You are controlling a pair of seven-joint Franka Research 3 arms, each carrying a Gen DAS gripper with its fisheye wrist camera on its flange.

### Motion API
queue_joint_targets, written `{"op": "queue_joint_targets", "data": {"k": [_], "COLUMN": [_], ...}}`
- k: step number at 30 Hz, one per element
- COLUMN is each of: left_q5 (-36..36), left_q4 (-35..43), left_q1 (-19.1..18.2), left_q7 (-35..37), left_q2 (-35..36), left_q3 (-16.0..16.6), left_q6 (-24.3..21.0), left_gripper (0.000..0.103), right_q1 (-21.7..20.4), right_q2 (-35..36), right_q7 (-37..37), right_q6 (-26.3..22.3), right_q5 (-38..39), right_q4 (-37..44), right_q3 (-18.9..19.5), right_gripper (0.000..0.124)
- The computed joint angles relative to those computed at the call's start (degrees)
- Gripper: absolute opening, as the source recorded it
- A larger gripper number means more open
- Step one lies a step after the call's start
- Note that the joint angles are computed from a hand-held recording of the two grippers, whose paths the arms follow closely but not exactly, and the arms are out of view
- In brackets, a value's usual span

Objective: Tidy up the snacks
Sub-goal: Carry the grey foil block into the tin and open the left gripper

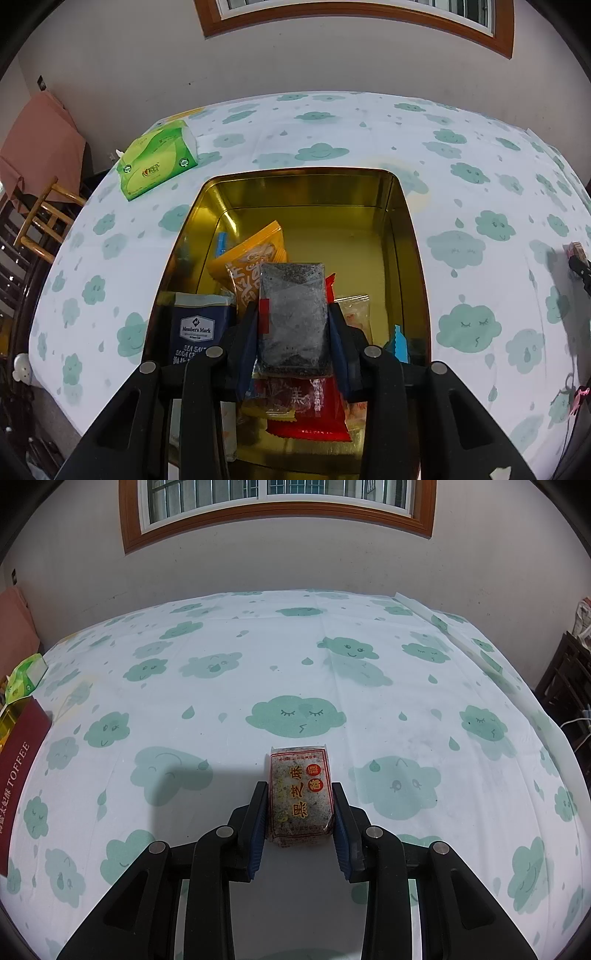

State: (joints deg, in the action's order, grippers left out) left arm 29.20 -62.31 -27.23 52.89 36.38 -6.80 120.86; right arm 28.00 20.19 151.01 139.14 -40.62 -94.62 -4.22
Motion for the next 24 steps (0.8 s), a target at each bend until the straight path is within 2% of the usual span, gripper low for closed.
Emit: {"op": "queue_joint_targets", "data": {"k": [16,24], "left_q5": [-0.2,2.2], "left_q4": [-0.2,-1.7], "left_q1": [0.1,-0.7], "left_q7": [1.1,0.4], "left_q2": [0.0,-1.5], "left_q3": [-0.1,0.4], "left_q6": [-0.2,1.1], "left_gripper": [0.037,0.047], "right_q1": [0.1,0.1], "right_q2": [0.0,0.0], "right_q7": [-0.1,-0.1], "right_q6": [-0.5,-0.6], "right_q5": [-0.2,-0.3], "right_q4": [0.2,0.2], "right_q3": [0.0,0.0], "right_gripper": [0.034,0.034]}}
